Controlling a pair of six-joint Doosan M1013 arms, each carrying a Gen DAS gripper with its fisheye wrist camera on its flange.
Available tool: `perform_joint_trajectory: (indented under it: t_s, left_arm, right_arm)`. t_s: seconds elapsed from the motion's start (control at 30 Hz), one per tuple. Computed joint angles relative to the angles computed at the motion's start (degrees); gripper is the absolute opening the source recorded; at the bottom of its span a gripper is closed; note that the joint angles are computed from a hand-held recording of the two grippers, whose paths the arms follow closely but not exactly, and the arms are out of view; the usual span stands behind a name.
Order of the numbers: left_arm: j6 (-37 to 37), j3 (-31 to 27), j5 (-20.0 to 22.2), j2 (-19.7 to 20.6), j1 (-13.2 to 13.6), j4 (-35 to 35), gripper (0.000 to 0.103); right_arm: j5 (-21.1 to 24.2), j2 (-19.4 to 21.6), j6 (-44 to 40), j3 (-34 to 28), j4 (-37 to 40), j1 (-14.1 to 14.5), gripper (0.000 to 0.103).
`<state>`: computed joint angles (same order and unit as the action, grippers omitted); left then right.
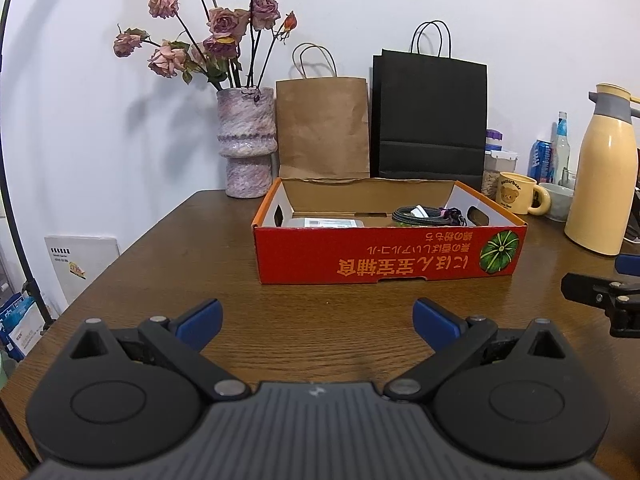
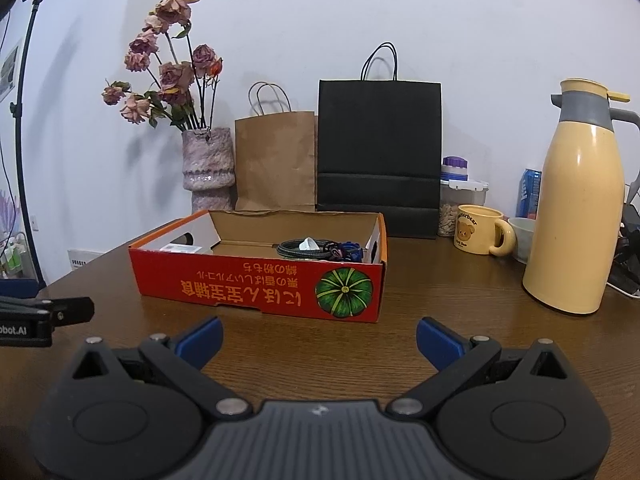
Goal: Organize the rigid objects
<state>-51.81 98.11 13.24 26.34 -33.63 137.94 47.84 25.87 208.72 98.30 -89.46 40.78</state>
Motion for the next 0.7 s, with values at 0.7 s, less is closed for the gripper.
perform_joint_trajectory:
  t_s: [0.7]
  left_arm:
    - [-0.91,0.23,0.01,0.02,-0.14,0.98,0.103]
  right_arm:
    - [-0.03,0.04,-0.07,-0.05,0.08,0.00,0.103]
